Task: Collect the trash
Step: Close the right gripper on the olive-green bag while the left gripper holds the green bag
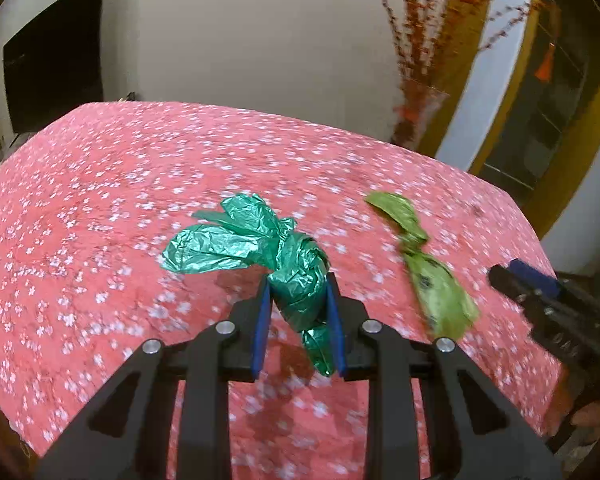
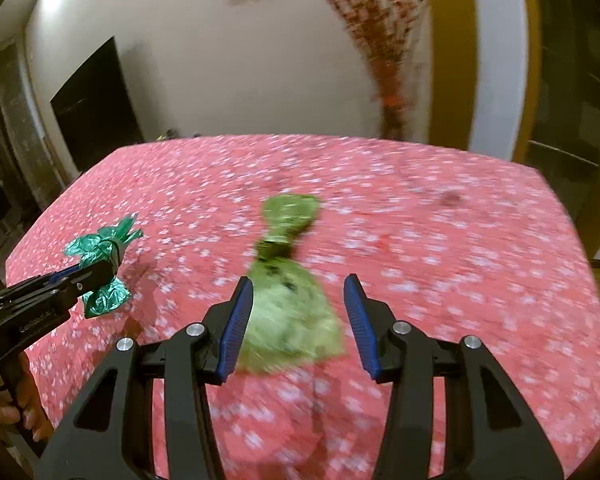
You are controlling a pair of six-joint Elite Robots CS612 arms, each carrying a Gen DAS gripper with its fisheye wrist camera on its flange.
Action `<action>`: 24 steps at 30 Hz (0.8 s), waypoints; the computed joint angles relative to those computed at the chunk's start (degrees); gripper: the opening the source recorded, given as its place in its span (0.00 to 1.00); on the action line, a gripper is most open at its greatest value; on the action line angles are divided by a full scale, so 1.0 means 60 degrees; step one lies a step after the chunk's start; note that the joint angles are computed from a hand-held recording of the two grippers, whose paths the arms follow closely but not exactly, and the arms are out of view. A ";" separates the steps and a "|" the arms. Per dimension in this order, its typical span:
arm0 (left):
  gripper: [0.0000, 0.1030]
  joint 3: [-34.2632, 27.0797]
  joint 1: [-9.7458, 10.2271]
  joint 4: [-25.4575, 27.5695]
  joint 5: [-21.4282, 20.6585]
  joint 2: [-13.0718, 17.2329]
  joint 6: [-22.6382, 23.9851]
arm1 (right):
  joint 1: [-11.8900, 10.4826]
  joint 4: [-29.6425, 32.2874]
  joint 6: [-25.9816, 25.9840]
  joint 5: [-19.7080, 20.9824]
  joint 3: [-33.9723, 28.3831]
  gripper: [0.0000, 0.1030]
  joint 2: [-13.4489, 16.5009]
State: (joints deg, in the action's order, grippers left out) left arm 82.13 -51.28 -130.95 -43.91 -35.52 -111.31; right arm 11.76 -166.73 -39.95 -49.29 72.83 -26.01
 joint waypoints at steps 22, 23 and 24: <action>0.26 -0.0421 0.0140 -0.0942 -0.0100 0.0347 0.0860 | -0.0510 -0.0660 -0.0011 -0.0957 0.0031 0.02 0.0055; 0.26 -0.0535 0.0139 -0.0936 -0.0068 0.0383 0.0987 | -0.0595 -0.0864 0.0100 -0.0914 0.0078 0.02 0.0030; 0.26 -0.0692 0.0138 -0.0922 -0.0028 0.0431 0.1158 | -0.0705 -0.1061 0.0224 -0.0859 0.0132 0.02 -0.0007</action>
State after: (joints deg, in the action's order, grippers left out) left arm 77.98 -50.45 -136.48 -44.08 -32.94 -104.36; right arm 7.53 -173.10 -38.60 -54.44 73.62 -26.05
